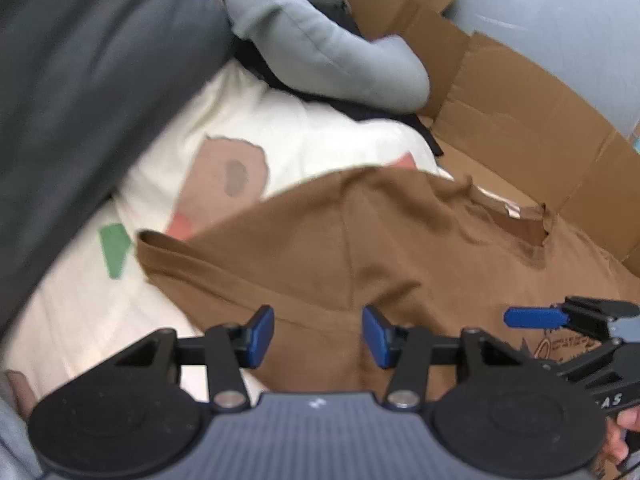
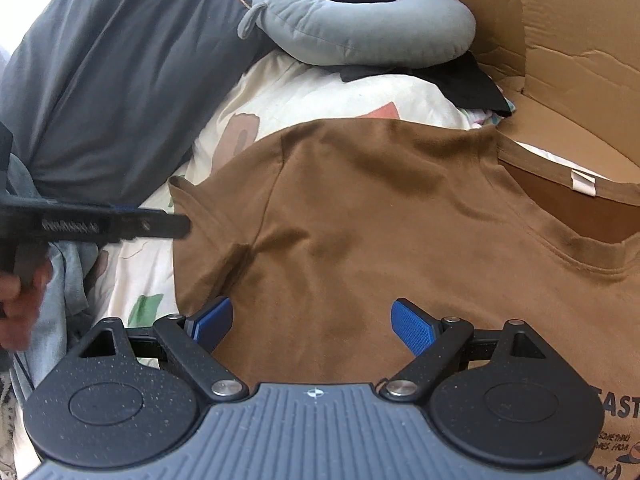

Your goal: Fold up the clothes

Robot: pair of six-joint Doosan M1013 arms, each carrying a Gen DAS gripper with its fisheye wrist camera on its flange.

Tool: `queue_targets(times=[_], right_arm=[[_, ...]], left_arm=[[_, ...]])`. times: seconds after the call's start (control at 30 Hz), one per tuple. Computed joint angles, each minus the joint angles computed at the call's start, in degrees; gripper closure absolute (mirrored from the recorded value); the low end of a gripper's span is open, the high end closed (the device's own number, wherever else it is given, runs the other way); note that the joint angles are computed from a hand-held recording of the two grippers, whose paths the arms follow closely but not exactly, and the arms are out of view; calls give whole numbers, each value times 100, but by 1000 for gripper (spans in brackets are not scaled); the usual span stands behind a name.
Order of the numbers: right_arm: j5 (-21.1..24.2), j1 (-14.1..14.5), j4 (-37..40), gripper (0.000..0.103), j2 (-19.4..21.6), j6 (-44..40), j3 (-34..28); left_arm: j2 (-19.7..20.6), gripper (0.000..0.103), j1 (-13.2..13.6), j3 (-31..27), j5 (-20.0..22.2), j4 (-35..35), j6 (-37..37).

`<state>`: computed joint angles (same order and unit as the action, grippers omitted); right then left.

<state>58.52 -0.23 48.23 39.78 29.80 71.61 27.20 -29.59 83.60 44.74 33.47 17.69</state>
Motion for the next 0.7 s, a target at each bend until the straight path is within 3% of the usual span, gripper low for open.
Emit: queue_targets(times=[0.17, 0.23, 0.27, 0.37, 0.7], right_arm=[[-61, -5, -31, 13, -7, 18, 44], [-56, -1, -40, 13, -3, 25, 49], [-53, 2, -41, 13, -1, 27, 51], [-41, 9, -28, 13, 2, 19, 57], [154, 11, -47, 13, 23, -2, 50]], left_arm=[[206, 52, -94, -132, 88, 158, 39], [302, 65, -135, -212, 295, 197, 141], [331, 80, -153, -233, 395, 225, 154], [289, 96, -156, -148, 309, 194, 28], [-11, 98, -255, 139, 417, 755, -812]])
